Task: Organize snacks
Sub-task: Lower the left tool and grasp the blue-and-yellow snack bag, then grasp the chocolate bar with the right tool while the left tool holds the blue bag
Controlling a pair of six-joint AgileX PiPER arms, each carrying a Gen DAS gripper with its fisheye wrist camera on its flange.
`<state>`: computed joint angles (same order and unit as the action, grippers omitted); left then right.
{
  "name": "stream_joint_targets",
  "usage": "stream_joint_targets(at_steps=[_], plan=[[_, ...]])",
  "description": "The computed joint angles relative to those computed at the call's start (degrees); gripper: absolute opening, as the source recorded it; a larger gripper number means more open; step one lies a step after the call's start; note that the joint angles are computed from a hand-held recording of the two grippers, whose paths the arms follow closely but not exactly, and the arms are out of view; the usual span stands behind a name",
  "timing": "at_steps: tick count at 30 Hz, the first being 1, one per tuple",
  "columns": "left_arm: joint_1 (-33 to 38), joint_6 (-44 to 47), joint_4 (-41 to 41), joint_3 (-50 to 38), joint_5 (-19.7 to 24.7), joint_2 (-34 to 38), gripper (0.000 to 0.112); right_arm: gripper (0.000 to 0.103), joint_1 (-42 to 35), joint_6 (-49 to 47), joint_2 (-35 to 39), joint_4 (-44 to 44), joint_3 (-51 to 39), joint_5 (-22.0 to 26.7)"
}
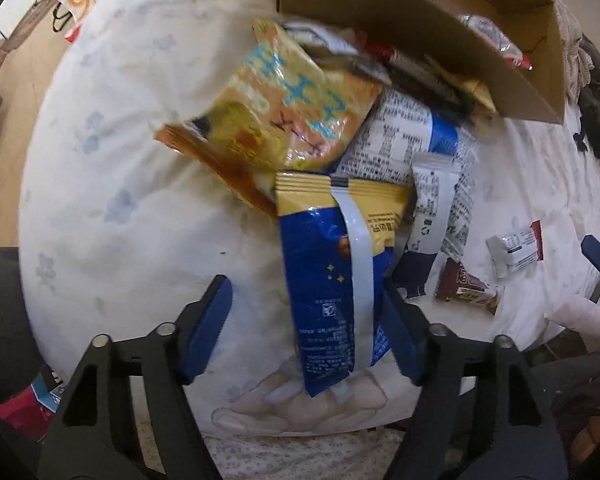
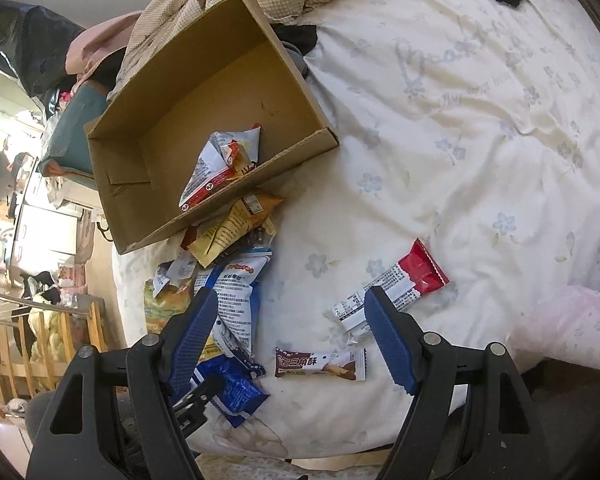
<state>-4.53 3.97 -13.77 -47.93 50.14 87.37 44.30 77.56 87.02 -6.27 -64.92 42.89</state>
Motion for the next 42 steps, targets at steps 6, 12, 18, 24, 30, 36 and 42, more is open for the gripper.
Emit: stream_joint_targets(at_steps=[6,12,18,24,30,36,42], plan=[[-0.91,4.79,-4.55,0.0,1.93,-0.98,0.022,0.079,0.12,-1.72,1.33,0.69,-1.29,0.33],[1.66,8.2,-5.88,-3.13,7.55,-5.34,0.021,0.079,-0.53,-2.43,0.76,2.09,-0.08,0.27],[3.21,8.44,-5.0,-6.59,8.18,-10.32,0.021,0.079,-2.8,-13.58,5.03,15.89,0.25,0.11],[6.7,9.07,-6.56,-8.24,9.15,-8.96,0.021,0.094,-1.47,-20.31,13.59,21.91,-3.86,3.75],[8.27,9.49,-6.86,-8.76,10.27,-8.47,0.021,0.095,0.97,-18.96,22.12,17.2,-12.63,10.64],[8.52,10.04,-7.49,-8.7,10.57,-8.66,0.021,0.094,2.82,-16.18,25.84,12.63,-16.85,14.32],[8.67,10.32,-8.15,-9.0,10.81,-8.76,0.021,0.072,4.8,-17.26,26.45,10.39,-19.41,17.92]])
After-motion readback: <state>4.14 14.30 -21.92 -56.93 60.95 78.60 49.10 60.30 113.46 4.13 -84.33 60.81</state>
